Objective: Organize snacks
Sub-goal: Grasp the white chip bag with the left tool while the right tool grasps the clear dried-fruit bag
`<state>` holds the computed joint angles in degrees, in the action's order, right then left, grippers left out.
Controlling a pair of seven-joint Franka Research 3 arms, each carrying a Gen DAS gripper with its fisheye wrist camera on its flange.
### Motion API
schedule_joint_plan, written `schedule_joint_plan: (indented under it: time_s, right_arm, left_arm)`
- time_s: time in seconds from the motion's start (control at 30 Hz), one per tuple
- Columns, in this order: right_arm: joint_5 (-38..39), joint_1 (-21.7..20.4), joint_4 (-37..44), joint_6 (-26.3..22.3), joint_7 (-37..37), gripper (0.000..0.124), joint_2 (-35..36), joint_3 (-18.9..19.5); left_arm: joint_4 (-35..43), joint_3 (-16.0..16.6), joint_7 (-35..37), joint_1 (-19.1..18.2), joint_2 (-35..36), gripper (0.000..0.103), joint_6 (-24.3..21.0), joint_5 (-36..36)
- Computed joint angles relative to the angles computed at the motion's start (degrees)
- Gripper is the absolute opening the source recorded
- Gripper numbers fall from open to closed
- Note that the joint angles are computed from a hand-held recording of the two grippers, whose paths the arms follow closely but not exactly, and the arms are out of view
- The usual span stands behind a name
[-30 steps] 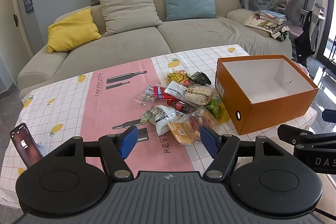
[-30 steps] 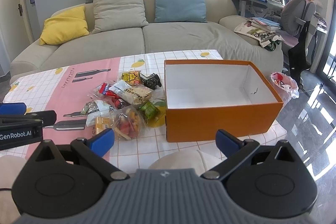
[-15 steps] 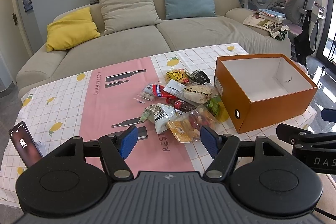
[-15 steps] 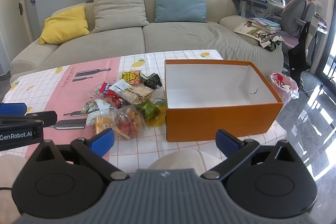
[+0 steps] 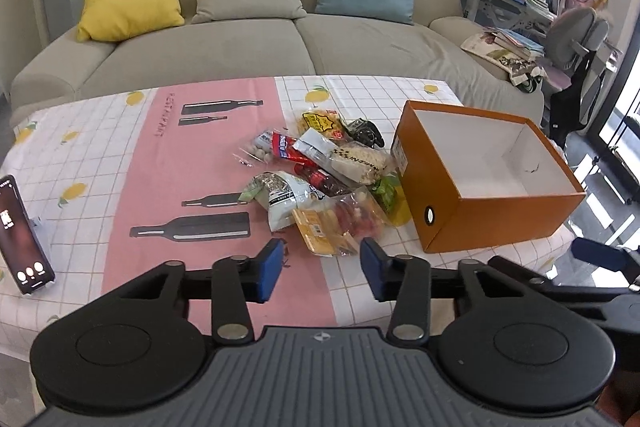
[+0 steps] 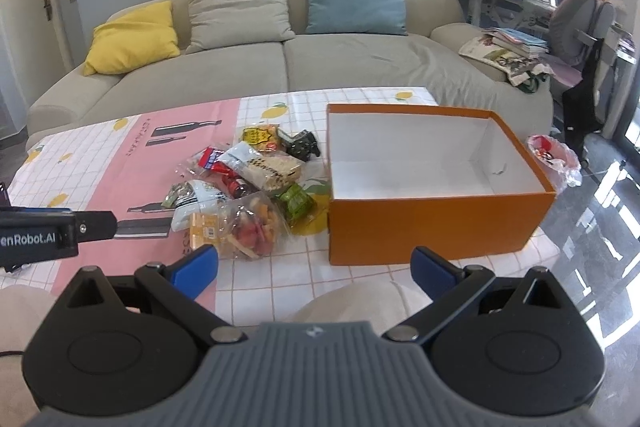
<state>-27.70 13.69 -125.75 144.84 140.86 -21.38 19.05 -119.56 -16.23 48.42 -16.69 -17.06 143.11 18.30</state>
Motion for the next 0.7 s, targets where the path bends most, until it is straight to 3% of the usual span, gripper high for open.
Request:
schedule_joint_plan:
  time_s: [0.03,0.13,0.17,0.27,0.43,0.7]
  right_arm:
    - [0.1,0.2,0.1,0.6,-0.5,0.094,0.4,-0.2]
    - [1.1,0.9,0.9,2.0,-2.9,0.085,2.3,-1.1]
    - [1.4,1.1,1.3,2.4,-3.4,0.084,3.1,-1.3]
    - [4.1,2.3,2.6,4.2,-5.8,0.083,5.9,-2.9]
    - [5.9,3.8,6.3,4.8,-8.6,0.079,11.8,-4.7]
    - [12.1,7.8,13.4,4.4,-14.5,0.074,21.2,-9.1]
  left_arm:
    - [0.3,0.0,-0.4,0.1,0.3,0.042,-0.5,-0.1]
    - [1.7,0.8,0.6,-0.2,1.8,0.042,-1.6,-2.1]
    - [2.1,1.0,1.0,-0.2,2.3,0.043,-2.0,-2.7]
    - [3.8,1.5,3.4,-0.3,4.3,0.065,-3.1,-4.0]
    - [7.7,2.0,4.6,0.4,8.6,0.074,-7.5,-5.6]
    - [13.1,3.3,5.7,2.3,14.7,0.074,-10.5,-9.1]
